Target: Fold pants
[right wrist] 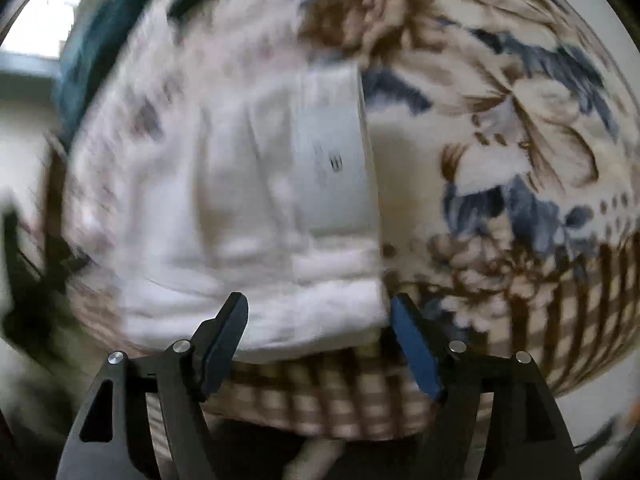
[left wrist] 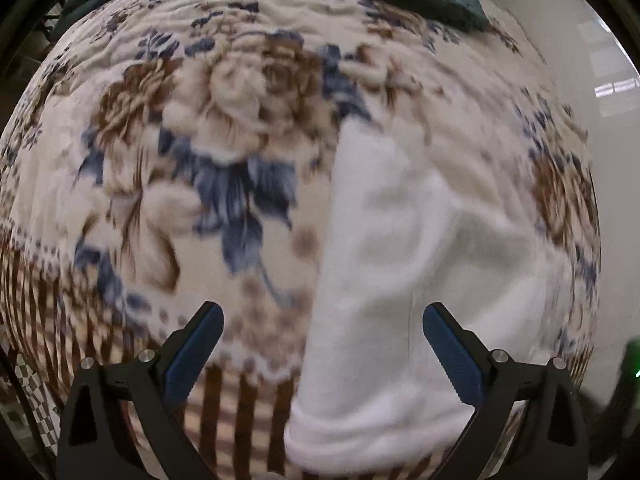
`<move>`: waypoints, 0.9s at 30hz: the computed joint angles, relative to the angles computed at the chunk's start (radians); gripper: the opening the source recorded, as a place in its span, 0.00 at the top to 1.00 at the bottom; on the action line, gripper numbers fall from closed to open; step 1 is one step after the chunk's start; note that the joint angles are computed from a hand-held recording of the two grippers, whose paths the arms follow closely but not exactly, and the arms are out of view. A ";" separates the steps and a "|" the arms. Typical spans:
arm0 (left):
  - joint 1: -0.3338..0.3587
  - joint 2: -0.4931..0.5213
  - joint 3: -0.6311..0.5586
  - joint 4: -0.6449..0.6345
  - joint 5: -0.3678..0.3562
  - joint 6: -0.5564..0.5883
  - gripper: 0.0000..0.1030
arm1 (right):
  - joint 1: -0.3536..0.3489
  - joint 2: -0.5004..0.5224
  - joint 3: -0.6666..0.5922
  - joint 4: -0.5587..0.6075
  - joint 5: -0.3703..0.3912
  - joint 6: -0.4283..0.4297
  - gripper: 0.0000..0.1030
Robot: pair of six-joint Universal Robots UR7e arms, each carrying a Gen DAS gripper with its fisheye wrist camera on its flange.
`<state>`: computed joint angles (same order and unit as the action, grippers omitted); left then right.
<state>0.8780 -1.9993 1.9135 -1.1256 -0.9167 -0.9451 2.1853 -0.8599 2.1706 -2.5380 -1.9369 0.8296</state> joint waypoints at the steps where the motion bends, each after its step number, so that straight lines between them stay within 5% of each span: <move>1: 0.039 0.025 -0.011 -0.047 0.002 0.027 0.01 | -0.021 0.004 -0.006 0.027 0.035 0.012 0.26; 8: 0.398 0.294 -0.150 -0.396 -0.258 0.261 0.03 | -0.050 -0.055 -0.013 0.008 0.021 0.103 0.26; 9: 0.415 0.312 -0.161 -0.418 -0.274 0.279 0.10 | -0.058 -0.055 -0.008 -0.025 0.034 0.104 0.26; 10: 0.431 0.333 -0.176 -0.428 -0.282 0.294 0.39 | -0.066 -0.037 -0.017 -0.055 0.046 0.107 0.26; 11: 0.444 0.359 -0.199 -0.411 -0.281 0.306 0.57 | -0.078 -0.031 -0.027 -0.055 0.044 0.098 0.26; 12: 0.455 0.377 -0.217 -0.389 -0.287 0.325 0.72 | -0.080 -0.003 -0.053 -0.041 0.035 0.097 0.26; 13: 0.451 0.394 -0.234 -0.353 -0.257 0.371 0.74 | -0.077 0.021 -0.082 -0.003 0.015 0.103 0.27; 15: 0.408 0.405 -0.241 -0.270 -0.116 0.428 0.70 | -0.075 0.062 -0.143 0.113 -0.037 0.120 0.29; 19: 0.378 0.408 -0.251 -0.221 -0.058 0.480 0.52 | -0.097 0.087 -0.189 0.177 -0.009 0.149 0.29; 22: 0.421 0.402 -0.296 -0.253 -0.188 0.441 0.49 | -0.094 0.067 -0.205 0.168 -0.020 0.144 0.29; 27: 0.454 0.348 -0.314 -0.322 -0.294 0.412 0.34 | -0.143 0.008 -0.096 -0.166 0.027 0.069 0.27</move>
